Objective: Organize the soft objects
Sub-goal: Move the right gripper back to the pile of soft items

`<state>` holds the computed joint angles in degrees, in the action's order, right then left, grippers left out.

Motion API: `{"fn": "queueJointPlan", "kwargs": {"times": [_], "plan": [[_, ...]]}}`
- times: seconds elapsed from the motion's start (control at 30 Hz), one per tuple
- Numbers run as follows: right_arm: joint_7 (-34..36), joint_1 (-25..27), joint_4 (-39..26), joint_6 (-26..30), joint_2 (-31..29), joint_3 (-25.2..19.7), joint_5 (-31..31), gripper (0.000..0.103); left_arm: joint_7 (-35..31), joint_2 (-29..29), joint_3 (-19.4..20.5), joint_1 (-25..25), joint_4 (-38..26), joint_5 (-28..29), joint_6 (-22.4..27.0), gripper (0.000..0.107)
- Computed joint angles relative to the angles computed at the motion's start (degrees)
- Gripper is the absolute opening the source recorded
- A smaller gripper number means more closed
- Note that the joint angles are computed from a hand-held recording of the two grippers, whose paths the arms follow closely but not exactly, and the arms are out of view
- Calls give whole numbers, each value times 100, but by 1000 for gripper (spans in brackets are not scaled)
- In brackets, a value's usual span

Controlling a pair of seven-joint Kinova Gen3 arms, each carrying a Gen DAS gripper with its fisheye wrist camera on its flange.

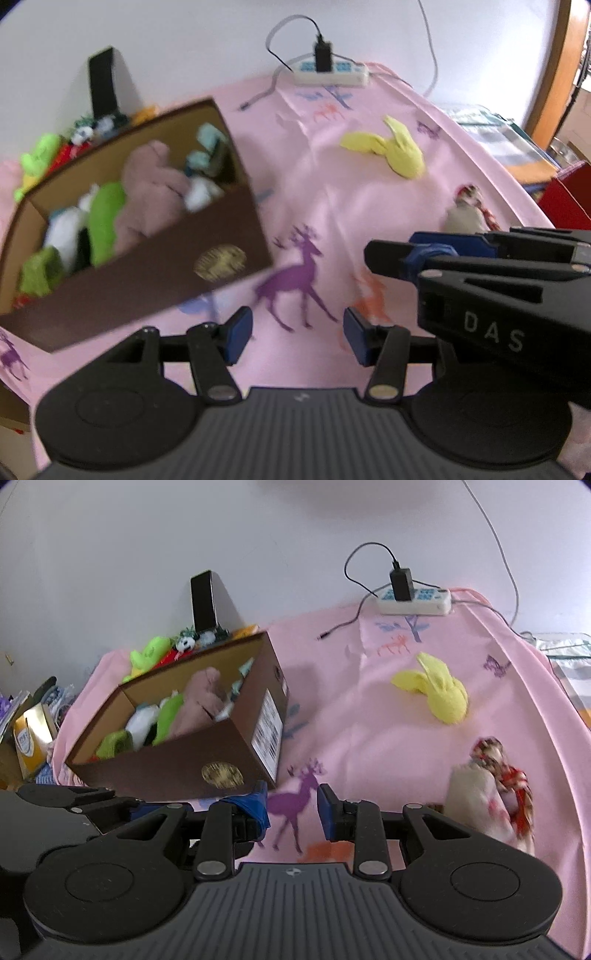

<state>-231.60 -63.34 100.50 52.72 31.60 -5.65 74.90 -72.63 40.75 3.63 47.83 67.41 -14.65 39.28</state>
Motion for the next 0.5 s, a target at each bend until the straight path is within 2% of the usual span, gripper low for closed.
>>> {"fn": "queueJointPlan", "kwargs": {"times": [0.27, 0.5], "plan": [[-362, -216, 540, 267, -163, -190, -4, 12, -588, 79, 537, -220, 159, 564, -93, 54], [-831, -359, 1016, 634, -367, -448, -215, 12, -1681, 222, 1166, -567, 120, 1294, -99, 55]]}}
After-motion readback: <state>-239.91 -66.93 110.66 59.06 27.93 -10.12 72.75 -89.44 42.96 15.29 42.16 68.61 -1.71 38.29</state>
